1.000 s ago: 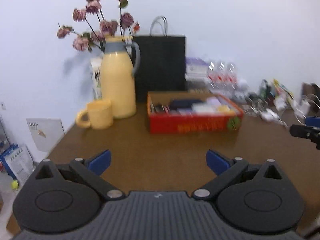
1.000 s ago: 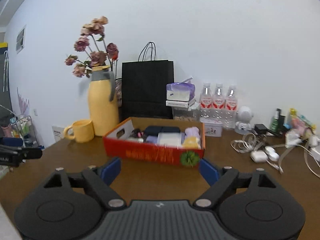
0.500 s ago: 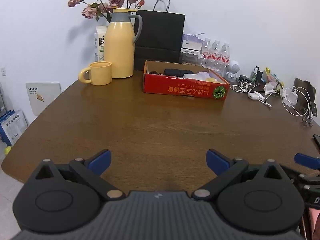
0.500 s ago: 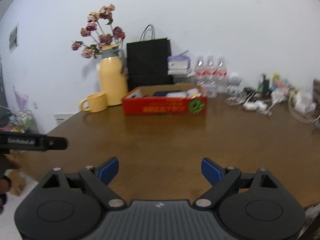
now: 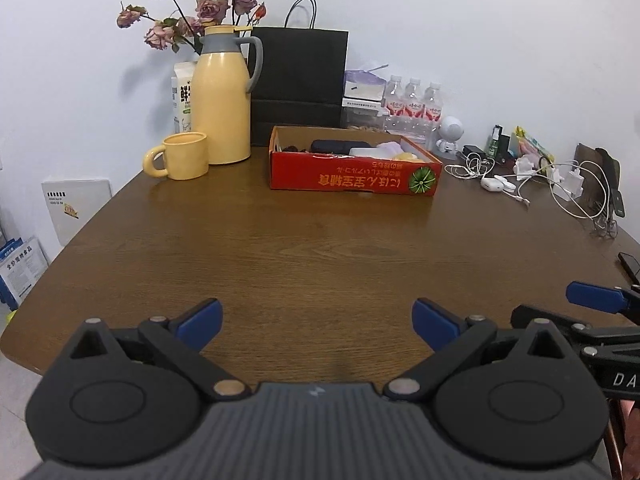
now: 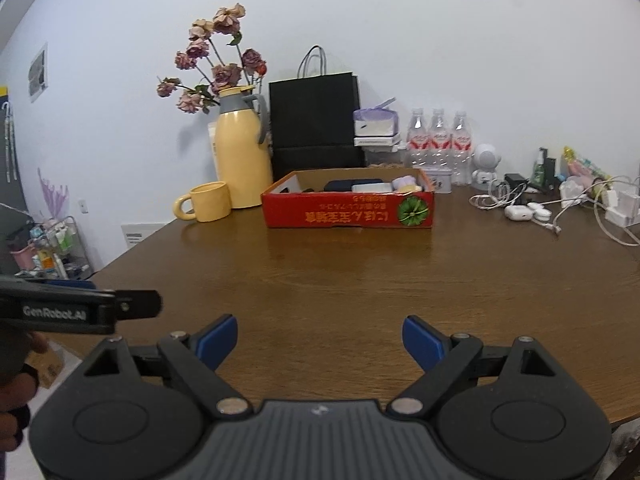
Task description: Organize objects
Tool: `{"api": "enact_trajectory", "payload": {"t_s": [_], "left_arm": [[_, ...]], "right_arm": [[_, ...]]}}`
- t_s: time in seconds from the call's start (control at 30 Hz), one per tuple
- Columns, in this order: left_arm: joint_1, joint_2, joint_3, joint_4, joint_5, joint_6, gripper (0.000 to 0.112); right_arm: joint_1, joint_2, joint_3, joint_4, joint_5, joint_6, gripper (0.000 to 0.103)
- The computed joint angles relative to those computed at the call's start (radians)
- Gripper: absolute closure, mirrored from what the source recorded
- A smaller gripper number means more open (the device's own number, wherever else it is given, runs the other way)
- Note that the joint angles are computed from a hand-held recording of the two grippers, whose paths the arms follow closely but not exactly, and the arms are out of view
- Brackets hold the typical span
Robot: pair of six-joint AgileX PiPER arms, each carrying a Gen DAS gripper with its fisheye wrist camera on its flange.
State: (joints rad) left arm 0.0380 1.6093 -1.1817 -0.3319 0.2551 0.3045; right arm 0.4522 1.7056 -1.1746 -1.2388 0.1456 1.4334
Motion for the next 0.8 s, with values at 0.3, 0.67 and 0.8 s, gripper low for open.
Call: {"api": "enact_trajectory", "payload": {"t_s": [0.3,0.67,0.8], "left_arm": [[0.002,-0.015,0.009,0.004,-0.008,-0.024,0.009],[0.007,-0.016,0.016,-0.114,0.000,0.121,0.009],[0.001,-0.012,0.011,-0.064,0.008,0.080,0.009]], "right_arm": [[0.004,0.002,-0.007,0.067,0.003,-0.064,0.014],[0.002,0.011,-0.045,0.165,0.035,-0.157,0.014],[-0.002,0.018,-0.056,0.321,0.034,-0.324,0.014]]}}
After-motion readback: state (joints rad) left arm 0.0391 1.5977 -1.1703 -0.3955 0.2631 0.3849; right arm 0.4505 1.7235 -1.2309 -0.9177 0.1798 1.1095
